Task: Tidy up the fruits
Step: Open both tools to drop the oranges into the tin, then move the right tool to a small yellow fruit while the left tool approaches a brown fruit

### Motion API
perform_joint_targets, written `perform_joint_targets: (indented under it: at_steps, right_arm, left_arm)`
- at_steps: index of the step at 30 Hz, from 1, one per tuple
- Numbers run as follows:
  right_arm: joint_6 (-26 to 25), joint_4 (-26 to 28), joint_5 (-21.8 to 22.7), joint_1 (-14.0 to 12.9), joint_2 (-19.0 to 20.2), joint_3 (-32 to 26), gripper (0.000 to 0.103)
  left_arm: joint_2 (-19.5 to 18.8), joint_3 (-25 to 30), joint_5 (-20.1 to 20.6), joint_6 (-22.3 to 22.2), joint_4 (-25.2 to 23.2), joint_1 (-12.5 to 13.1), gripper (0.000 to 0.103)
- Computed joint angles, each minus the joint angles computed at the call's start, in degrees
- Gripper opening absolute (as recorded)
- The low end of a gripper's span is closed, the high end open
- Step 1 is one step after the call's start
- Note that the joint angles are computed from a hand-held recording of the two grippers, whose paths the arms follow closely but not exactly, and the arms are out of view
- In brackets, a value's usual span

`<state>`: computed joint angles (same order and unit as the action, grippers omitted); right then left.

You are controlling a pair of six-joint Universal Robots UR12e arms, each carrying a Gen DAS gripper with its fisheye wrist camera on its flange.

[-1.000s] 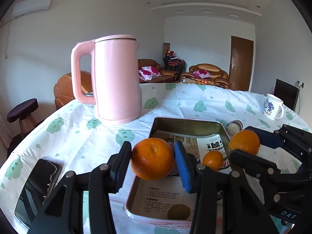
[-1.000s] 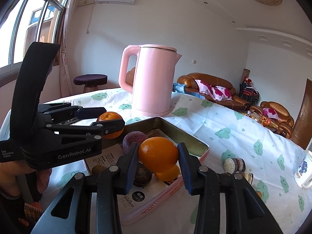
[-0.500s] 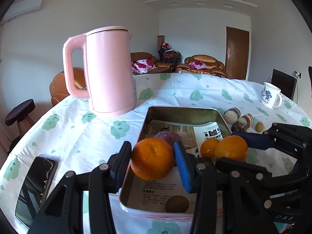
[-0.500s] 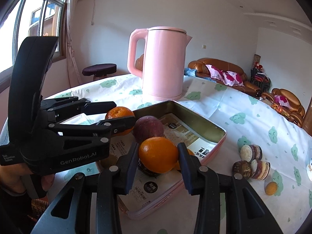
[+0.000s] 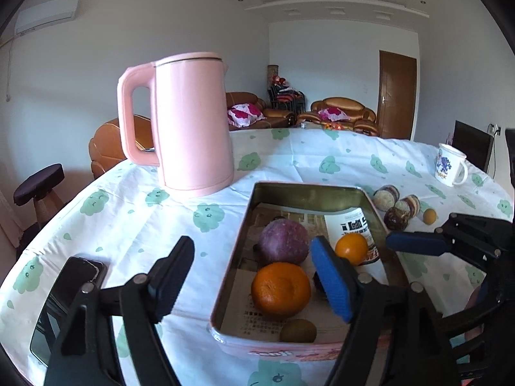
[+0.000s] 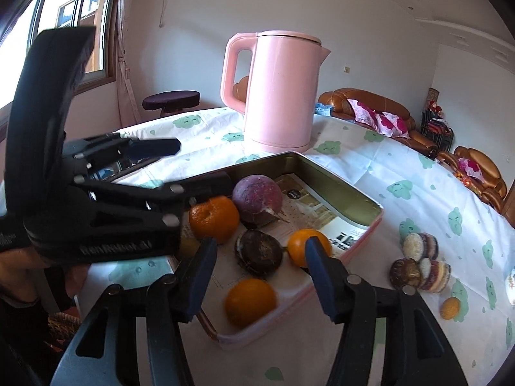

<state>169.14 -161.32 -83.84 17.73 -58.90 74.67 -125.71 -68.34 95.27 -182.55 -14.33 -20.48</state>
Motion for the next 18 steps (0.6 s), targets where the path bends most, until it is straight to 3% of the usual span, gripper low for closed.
perform_joint_targets:
  at_steps: [3, 7, 14, 18]
  right_arm:
    - [0.2, -2.4, -2.2, -0.7, -1.5, 2.4, 0.059]
    - [4.1, -4.7, -5.2, -2.7, -3.9, 5.5, 0.059]
    - [13.0, -3.3, -16.1, -5.4, -5.5, 7.5, 0.059]
    - [16.3, -1.2, -18.2, -6.4, -5.2, 7.0, 0.059]
  left_arm:
    - [0.1, 0.2, -0.1, -0.4, 2.2, -0.4, 0.078]
    - [-0.7, 2.1, -3.3, 0.6, 2.8, -1.5, 0.078]
    - [-4.8, 9.5, -10.4, 3.6, -1.9, -4.3, 0.078]
    - [-8.1, 15.3, -9.9, 4.8, -6.4, -5.6, 0.078]
